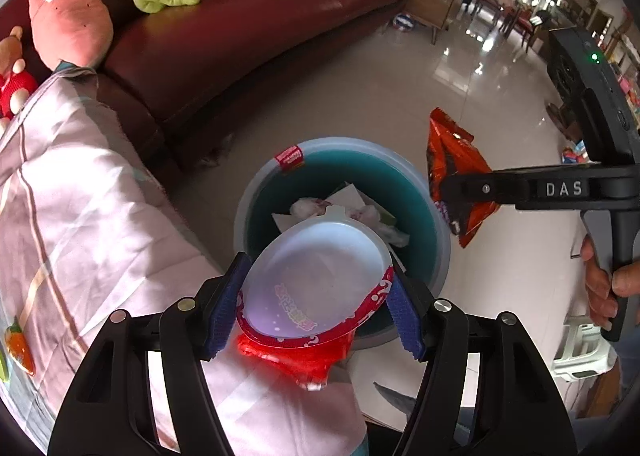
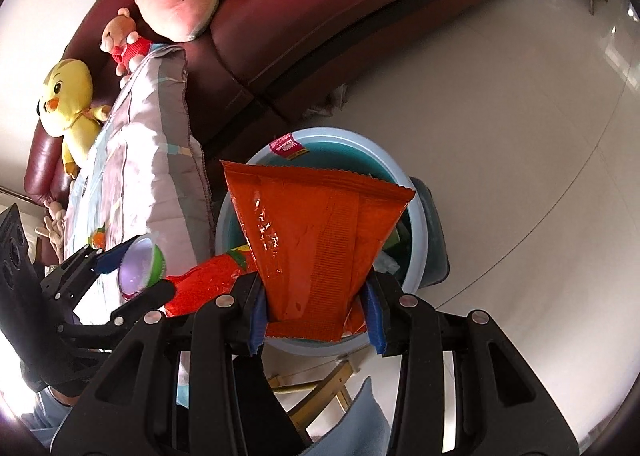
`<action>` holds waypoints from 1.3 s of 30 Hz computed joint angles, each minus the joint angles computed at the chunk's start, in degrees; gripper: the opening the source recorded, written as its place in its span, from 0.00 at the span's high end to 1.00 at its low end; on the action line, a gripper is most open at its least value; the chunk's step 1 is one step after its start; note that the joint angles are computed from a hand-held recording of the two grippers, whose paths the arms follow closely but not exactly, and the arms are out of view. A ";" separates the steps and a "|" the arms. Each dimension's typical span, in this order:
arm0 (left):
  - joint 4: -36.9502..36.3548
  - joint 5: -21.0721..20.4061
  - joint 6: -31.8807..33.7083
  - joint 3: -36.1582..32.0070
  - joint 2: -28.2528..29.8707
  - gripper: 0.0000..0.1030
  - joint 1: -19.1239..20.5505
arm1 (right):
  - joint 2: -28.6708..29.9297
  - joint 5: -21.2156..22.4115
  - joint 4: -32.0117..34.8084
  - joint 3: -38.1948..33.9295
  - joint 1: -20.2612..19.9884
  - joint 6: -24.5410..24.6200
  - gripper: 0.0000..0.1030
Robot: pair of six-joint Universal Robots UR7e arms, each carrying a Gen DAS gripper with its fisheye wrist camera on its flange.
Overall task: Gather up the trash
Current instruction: 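Carry the cup and pouch over the teal bin and open both tools, then move both tools back over the table toward the green lid and egg container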
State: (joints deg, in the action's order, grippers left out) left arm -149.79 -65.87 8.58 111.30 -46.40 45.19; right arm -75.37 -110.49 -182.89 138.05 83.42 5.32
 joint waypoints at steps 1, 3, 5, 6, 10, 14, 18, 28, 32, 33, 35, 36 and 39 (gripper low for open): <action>0.27 -0.09 -0.11 -0.51 0.41 0.35 0.16 | 0.29 0.26 0.36 -0.30 -0.15 0.00 0.62; 0.48 -0.05 -0.15 -1.19 1.03 0.35 0.44 | 0.60 0.74 1.03 -0.74 -0.43 -0.18 0.60; 1.29 -0.05 -0.29 -2.14 1.79 0.34 0.68 | 0.91 1.27 1.75 -1.21 -0.77 -0.52 0.57; 1.80 -0.05 -0.42 -2.54 2.05 0.34 0.79 | 0.98 1.57 2.07 -1.39 -0.94 -0.60 0.54; 1.51 1.68 -0.98 -2.96 2.98 0.18 0.86 | 1.28 2.97 2.82 -2.04 -1.53 -0.33 0.36; 1.92 1.80 -1.38 -2.97 2.97 0.18 1.33 | 1.39 3.31 3.57 -2.40 -1.67 -0.09 0.35; 2.30 1.56 -1.81 -2.81 2.46 0.18 1.88 | 1.55 2.68 3.93 -2.57 -1.68 0.77 0.31; 1.49 0.40 -2.86 -0.59 -1.15 0.18 2.50 | 1.77 0.37 5.11 -3.24 0.26 2.98 0.27; 0.36 0.20 -2.90 0.77 -3.10 0.16 3.04 | 2.13 -1.28 5.61 -3.68 2.09 3.88 0.27; 0.14 0.24 -2.99 0.96 -3.53 0.15 3.16 | 2.20 -1.56 5.68 -3.75 2.44 4.01 0.27; -0.77 0.37 -2.84 1.78 -4.87 0.12 3.54 | 2.60 -2.41 6.06 -4.18 3.68 4.49 0.27; -1.07 0.51 -2.77 2.11 -5.50 0.12 3.70 | 2.73 -2.70 6.20 -4.34 4.07 4.60 0.27; -1.38 0.72 -2.69 2.91 -7.49 0.12 4.44 | 3.81 -3.99 6.95 -5.44 6.13 5.35 0.26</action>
